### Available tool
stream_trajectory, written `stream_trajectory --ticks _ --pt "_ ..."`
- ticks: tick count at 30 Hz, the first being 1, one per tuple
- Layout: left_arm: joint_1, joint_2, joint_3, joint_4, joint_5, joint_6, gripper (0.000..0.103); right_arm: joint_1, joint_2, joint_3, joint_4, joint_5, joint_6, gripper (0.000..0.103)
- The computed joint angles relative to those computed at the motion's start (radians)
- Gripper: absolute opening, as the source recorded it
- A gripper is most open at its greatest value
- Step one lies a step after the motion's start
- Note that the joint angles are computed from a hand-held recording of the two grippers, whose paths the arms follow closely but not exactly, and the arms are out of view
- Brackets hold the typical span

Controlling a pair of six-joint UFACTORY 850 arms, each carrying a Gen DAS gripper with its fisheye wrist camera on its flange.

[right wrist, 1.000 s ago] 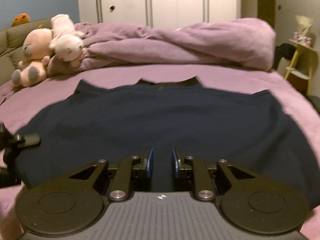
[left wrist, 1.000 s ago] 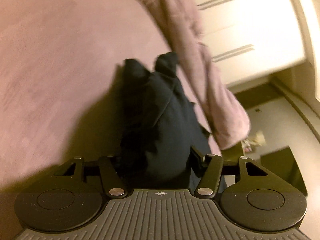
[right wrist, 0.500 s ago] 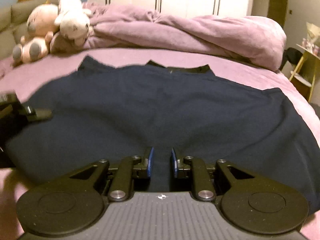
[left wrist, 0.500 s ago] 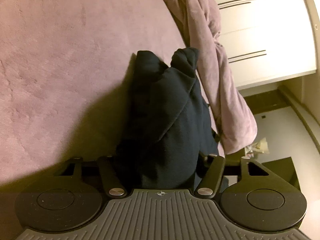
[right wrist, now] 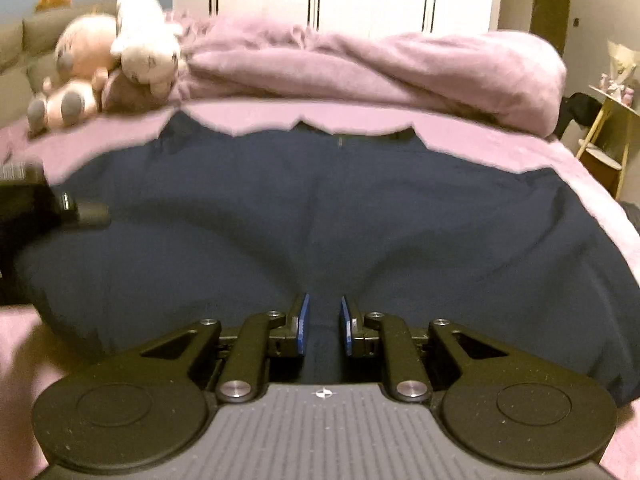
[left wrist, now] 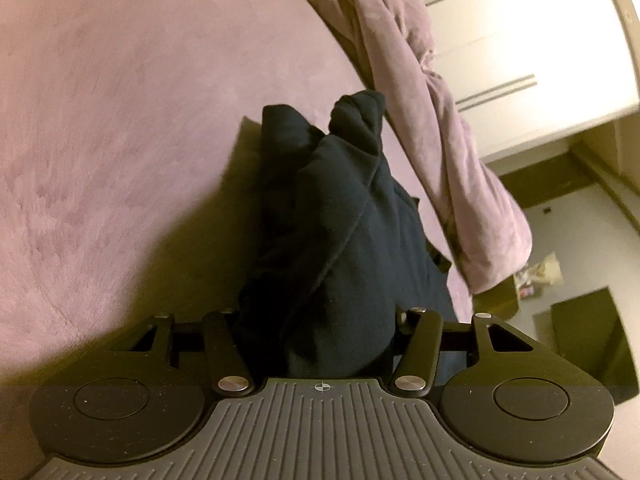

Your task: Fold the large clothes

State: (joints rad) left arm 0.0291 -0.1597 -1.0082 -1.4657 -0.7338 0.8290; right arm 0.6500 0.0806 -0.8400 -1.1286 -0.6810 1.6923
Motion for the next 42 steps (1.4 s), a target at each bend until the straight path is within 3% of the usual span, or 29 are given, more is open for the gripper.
stream_trajectory --ticks 5,8,11,15,19,24,29,32,34,36,37,39,42 --pt "-0.014 0.023 -0.01 0.049 0.037 -0.015 0.058 -0.053 0.002 -0.017 0.1 0.076 -0.183 0.016" --pt "-0.013 0.035 -0.019 0.066 0.033 -0.015 0.057 -0.068 0.09 0.039 0.04 0.114 -0.037 0.016" --pt "-0.025 0.052 -0.031 0.117 0.054 -0.027 0.056 -0.059 0.18 0.099 -0.023 0.027 0.119 0.017" --pt "-0.064 0.088 -0.052 0.159 0.088 0.014 0.056 -0.079 0.278 0.167 -0.025 -0.097 0.187 0.019" --pt "-0.149 0.128 -0.098 0.238 0.109 0.098 0.055 -0.144 0.36 0.226 0.018 -0.123 0.225 0.019" --pt "-0.27 0.116 -0.146 0.148 0.048 0.196 0.055 -0.16 0.406 0.264 0.001 -0.151 0.295 0.019" --pt "-0.416 0.075 -0.128 0.086 0.077 0.282 0.055 -0.184 0.472 0.315 0.014 -0.157 0.314 0.019" --pt "-0.483 0.036 -0.112 0.115 0.095 0.243 0.055 -0.206 0.51 0.34 0.032 -0.148 0.301 0.019" --pt "-0.512 0.029 -0.074 0.049 0.125 0.343 0.056 -0.213 0.535 0.352 0.041 -0.156 0.291 0.019" --pt "-0.529 0.062 -0.022 -0.058 0.174 0.467 0.06 -0.24 0.561 0.361 0.054 -0.136 0.267 0.02" --pt "-0.527 0.075 -0.01 -0.083 0.175 0.491 0.068 -0.244 0.575 0.365 0.06 -0.135 0.261 0.02" --pt "-0.506 0.101 0.006 -0.072 0.123 0.489 0.077 -0.25 0.598 0.366 0.058 -0.129 0.252 0.02" --pt "-0.453 0.13 0.019 -0.034 0.025 0.408 0.079 -0.256 0.616 0.355 0.015 -0.1 0.237 0.02"
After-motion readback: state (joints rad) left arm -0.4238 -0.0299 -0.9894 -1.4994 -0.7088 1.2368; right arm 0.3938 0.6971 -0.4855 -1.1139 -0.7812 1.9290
